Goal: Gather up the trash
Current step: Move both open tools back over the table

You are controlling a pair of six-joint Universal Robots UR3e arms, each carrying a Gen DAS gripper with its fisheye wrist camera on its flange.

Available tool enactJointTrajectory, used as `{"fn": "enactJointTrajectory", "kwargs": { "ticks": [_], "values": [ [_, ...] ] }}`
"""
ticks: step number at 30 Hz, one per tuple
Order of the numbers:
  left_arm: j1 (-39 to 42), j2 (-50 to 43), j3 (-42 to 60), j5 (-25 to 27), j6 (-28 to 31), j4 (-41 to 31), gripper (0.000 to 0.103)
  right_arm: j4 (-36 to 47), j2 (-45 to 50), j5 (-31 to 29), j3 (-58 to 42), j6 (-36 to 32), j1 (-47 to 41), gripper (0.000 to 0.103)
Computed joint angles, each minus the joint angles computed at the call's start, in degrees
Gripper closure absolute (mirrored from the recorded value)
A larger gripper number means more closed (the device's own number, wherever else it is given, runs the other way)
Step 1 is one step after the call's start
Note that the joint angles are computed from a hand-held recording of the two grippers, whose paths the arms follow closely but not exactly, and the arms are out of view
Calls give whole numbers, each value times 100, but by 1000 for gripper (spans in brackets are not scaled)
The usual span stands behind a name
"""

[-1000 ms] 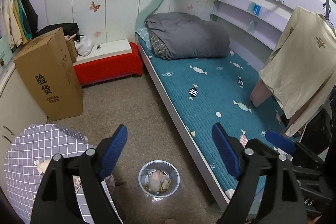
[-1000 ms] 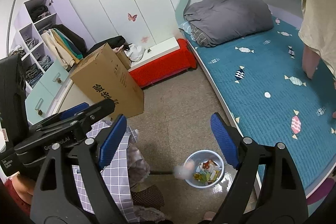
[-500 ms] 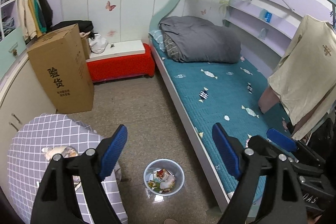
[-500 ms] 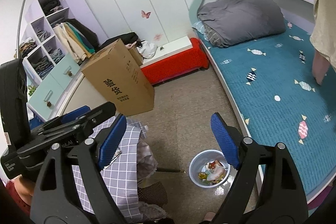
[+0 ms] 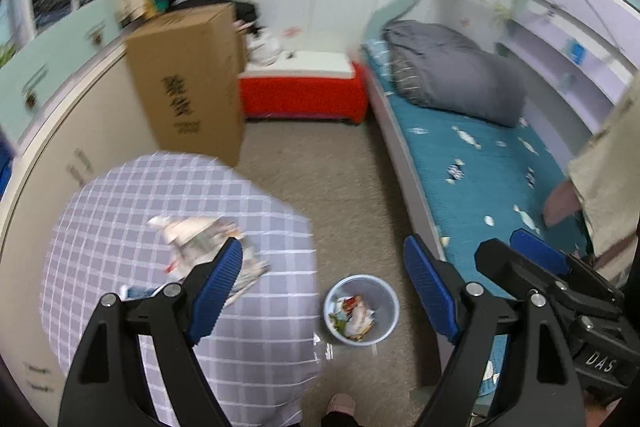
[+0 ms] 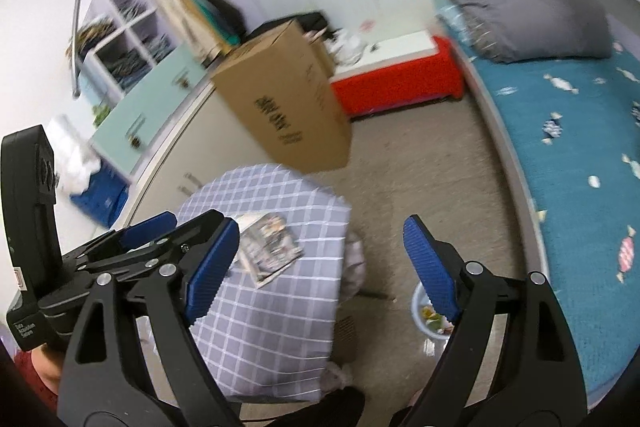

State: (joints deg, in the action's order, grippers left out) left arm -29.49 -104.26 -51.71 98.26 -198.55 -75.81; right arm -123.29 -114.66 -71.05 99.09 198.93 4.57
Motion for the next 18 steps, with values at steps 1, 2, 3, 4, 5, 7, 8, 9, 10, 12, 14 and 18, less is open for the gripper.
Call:
{"fn": "enactJointTrajectory", "kwargs": {
  "ticks": [1,2,3,4,5,7,8,9,10,12,14,18],
  "values": [
    [275,291,-417,-124,62,61,22,-153,293,-156,-139,129,298,20],
    [479,486,-690,-210,102,74,22,-287,639,-322,-326,254,624,20],
    [696,684,-971,-300,137,102,22,-392,918,-443,-476,348,878,20],
    [1003,965,-1381,-449,190,170,22,-466,1176,-542,-631,417,1082,20],
    [1273,1183,-1698,-593,273,197,22,-528,1498,-672,-838,510,1332,20],
    [1762,1477,-2140,-801,478,164,22,-608,1945,-776,-1102,674,1633,20],
    [1983,1619,-2349,-896,561,152,22,-644,2214,-827,-1273,756,1800,20],
    [2237,1752,-2556,-1024,650,141,22,-654,2465,-879,-1454,795,1944,20],
    [2543,1898,-2803,-1171,749,117,22,-646,2714,-940,-1650,817,2075,20],
    [3046,2031,-3096,-1355,911,-56,22,-587,3330,-1049,-2173,885,2353,20],
    [3594,2140,-3406,-1599,1019,-228,22,-554,3811,-1115,-2558,975,2557,20],
    [4557,2126,-3887,-2191,1153,-491,22,-271,4731,-1239,-3512,1030,2854,20]
  ]
}}
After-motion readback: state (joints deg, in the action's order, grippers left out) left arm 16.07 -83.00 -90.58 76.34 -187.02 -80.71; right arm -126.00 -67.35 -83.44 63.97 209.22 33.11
